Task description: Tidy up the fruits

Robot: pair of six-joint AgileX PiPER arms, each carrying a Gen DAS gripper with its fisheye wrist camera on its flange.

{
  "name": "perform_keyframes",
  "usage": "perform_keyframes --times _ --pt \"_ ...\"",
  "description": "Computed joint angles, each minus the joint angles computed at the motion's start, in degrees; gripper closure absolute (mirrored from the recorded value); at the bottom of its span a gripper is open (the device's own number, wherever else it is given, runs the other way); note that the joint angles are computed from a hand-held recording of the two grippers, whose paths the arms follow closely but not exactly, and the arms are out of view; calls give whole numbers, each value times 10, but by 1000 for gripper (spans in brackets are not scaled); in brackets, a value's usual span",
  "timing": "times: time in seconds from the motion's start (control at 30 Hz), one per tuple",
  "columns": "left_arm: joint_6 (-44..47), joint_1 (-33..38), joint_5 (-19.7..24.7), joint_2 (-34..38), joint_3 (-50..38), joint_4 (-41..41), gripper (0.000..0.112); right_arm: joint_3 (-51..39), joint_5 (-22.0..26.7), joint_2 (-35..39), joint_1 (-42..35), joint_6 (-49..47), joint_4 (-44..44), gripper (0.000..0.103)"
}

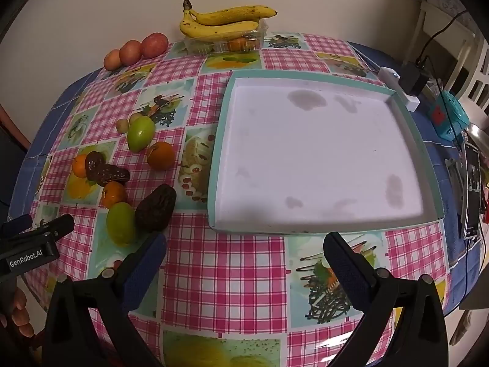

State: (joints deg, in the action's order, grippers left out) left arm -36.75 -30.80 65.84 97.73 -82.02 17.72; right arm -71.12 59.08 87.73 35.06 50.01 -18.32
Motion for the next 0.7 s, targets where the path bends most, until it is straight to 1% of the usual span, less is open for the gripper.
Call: perform_keyframes --times 0.2,0.33,0.5,0.7 --pt "0 4 -3 -3 6 3 9 -2 0 2 -2 -4 4 1" --pt "-16 -3 -1 -2 3 15 9 -4 -1 4 -2 -7 7 1" --pt "-26 -5 5 -1 -2 19 9 -2 -9 1 -4 -9 13 1" --pt "-37 -7 0 -3 3 30 9 0 -18 -4 -8 -13 22 1"
